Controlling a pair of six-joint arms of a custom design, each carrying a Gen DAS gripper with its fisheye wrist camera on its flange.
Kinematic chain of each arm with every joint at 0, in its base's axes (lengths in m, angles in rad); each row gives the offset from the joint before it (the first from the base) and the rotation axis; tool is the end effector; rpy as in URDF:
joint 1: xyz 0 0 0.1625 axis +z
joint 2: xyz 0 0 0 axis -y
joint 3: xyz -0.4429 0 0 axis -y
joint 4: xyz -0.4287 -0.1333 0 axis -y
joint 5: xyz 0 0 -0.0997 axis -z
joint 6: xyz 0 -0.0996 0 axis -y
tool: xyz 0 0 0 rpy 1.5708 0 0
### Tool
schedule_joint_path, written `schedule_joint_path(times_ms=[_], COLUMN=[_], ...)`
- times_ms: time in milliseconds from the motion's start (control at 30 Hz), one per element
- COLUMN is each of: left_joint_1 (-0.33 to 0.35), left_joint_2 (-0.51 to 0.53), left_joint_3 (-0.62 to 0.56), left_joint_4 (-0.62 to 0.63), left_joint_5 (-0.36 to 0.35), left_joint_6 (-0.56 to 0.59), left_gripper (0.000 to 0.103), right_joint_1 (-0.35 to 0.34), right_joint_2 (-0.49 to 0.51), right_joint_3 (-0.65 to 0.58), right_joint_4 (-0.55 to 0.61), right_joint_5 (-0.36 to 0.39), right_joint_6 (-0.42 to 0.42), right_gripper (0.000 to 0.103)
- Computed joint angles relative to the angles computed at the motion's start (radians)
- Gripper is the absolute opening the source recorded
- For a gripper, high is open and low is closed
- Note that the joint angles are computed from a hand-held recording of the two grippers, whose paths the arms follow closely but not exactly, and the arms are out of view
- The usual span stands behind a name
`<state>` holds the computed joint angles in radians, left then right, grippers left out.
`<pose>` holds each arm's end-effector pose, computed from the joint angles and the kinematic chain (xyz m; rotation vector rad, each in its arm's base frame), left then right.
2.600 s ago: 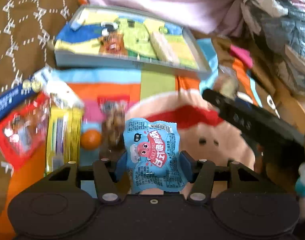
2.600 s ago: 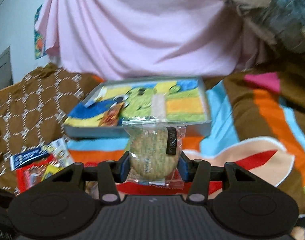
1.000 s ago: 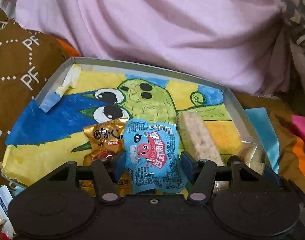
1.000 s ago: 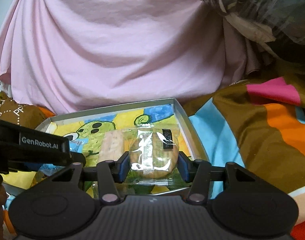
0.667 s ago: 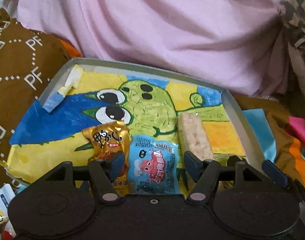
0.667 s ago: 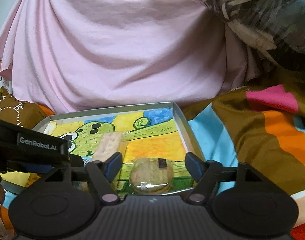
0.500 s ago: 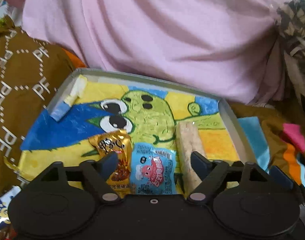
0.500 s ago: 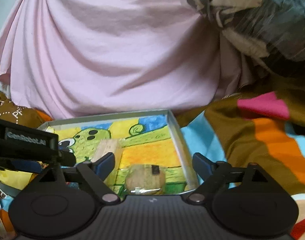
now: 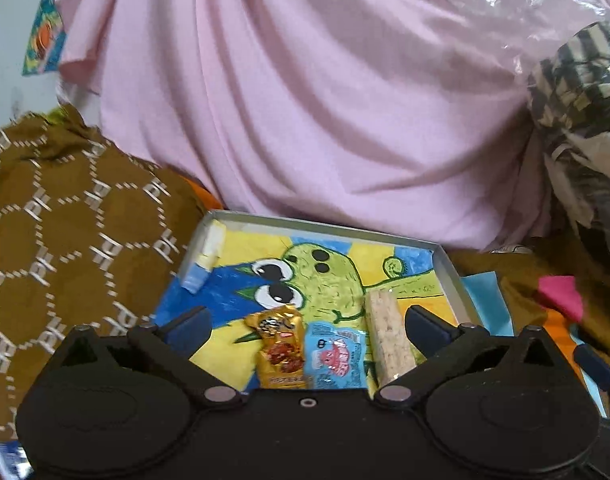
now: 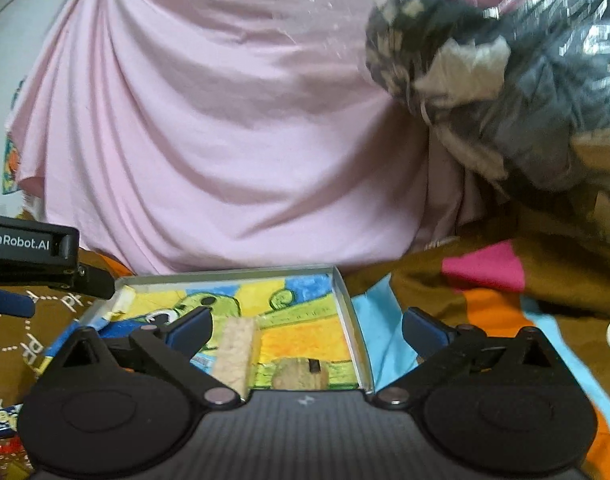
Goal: Organize snacks
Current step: 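Lift both grippers out of the tray and move back over the snack pile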
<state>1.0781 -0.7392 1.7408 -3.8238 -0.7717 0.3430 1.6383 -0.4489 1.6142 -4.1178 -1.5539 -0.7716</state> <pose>-0.1298 -0.6744 0.1726 0.2549 2.0840 -1.5103 0.1809 -0.6740 0.0400 0.8849 -1.9471 1.6660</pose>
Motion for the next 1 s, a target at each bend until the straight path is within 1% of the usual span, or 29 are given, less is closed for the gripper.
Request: schedule_joint_path(times_ms=[100,233,367,467,533,567,667,767,867,1000], left_joint_1=[-0.023,-0.048,-0.071,-0.080,-0.084,-0.085,-0.087,-0.086,-0.083,-0.079], left_joint_2=[-0.032,-0.081,-0.118,-0.157,-0.180,-0.194,-0.239,-0.265,-0.285,-0.313], left_joint_3=[0.055,0.130,0.201,0.261,0.303,0.323,0.387,0.439,0.481,0.538], left_joint_4=[-0.042,-0.054,-0.088,-0.066,-0.069,-0.056,-0.013,0.002,0.041,0.116], left_joint_5=[0.029,0.066,0.114,0.144,0.152,0.163,0.186,0.215,0.239,0.247], left_joint_6=[0.031,0.040,0.067,0.048,0.041,0.025,-0.031,-0.070,-0.110,-0.197], left_gripper=[0.102,0.102,0.102,0.102,0.102,0.102,0.102,0.102,0.102,0.102], right_joint_1=[0.003,0.009,0.013,0.014,0.016,0.018,0.032,0.036,0.043,0.056], right_joint_2=[-0.015,-0.039,-0.060,-0.077,-0.086,-0.088,-0.083,-0.088,-0.083,-0.080], right_joint_3=[0.047,0.114,0.177,0.223,0.252,0.263,0.291,0.324,0.354,0.388], right_joint_4=[-0.038,-0.058,-0.072,-0.066,-0.061,-0.062,-0.078,-0.057,-0.064,-0.059], right_joint_5=[0.012,0.019,0.025,0.033,0.032,0.027,-0.023,-0.045,-0.062,-0.095], right_joint_6=[-0.028,-0.041,-0.003,0.039,0.045,0.040,0.029,0.018,-0.016,-0.062], right_gripper=[0.103,0.103,0.103,0.103,0.103,0.103,0.103,0.103,0.103,0.103])
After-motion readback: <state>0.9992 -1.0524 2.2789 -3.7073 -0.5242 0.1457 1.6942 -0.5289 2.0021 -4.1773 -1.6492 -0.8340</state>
